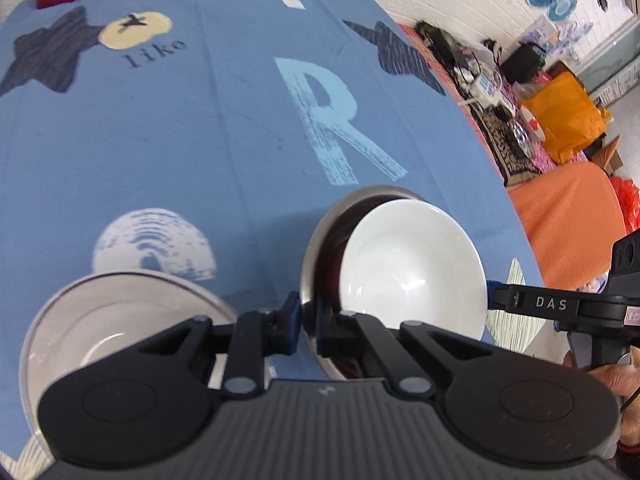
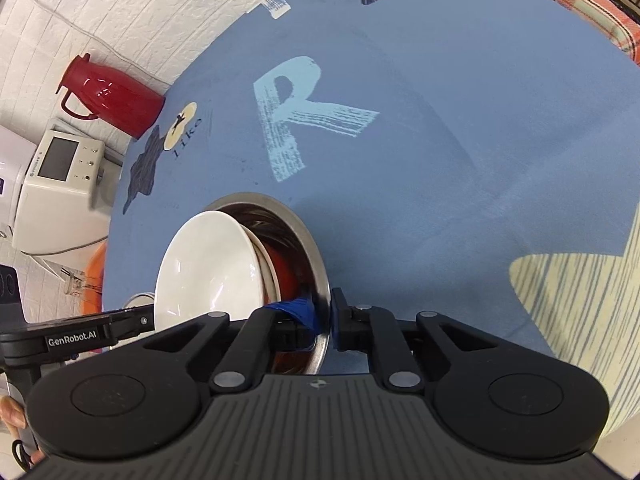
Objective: Organize plates and bowls
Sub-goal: 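Lift the nested bowl stack with both grippers and lower it onto the plate stack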
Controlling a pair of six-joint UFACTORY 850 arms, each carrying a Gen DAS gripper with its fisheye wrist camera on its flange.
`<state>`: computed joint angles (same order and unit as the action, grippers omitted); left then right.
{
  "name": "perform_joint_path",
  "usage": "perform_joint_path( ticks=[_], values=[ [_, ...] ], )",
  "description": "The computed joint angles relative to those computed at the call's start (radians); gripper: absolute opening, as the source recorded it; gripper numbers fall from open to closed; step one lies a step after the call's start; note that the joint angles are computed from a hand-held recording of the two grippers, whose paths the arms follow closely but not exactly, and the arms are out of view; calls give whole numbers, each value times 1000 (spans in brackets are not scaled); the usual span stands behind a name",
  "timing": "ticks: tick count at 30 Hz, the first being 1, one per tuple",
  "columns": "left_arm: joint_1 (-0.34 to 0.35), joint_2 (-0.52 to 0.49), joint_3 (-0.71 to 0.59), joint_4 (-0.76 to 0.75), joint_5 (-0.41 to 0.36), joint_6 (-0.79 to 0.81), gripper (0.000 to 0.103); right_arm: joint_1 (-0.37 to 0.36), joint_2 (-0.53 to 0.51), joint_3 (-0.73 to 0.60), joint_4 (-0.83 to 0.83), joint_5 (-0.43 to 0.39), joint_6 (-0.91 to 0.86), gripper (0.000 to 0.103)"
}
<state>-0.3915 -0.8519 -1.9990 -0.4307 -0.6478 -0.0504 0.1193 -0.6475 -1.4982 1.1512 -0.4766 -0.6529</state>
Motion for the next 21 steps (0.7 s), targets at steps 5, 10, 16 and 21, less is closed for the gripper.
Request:
perform_joint_path(
  ticks=[5,10,16,21],
  values=[
    [35,177,248,49,118,-66,0,46,-11,-74,-99,-21,59,0],
    [77,309,452,92,191,-146,0,113,-39,-139,-135,-59,56,0],
    [124,373,603,-40,231,-60,0,187,-92,-195,-184,-101,86,0],
    [133,377,635,-124,253,32,0,222,-123,-228,-278,-113,157,0]
  ],
)
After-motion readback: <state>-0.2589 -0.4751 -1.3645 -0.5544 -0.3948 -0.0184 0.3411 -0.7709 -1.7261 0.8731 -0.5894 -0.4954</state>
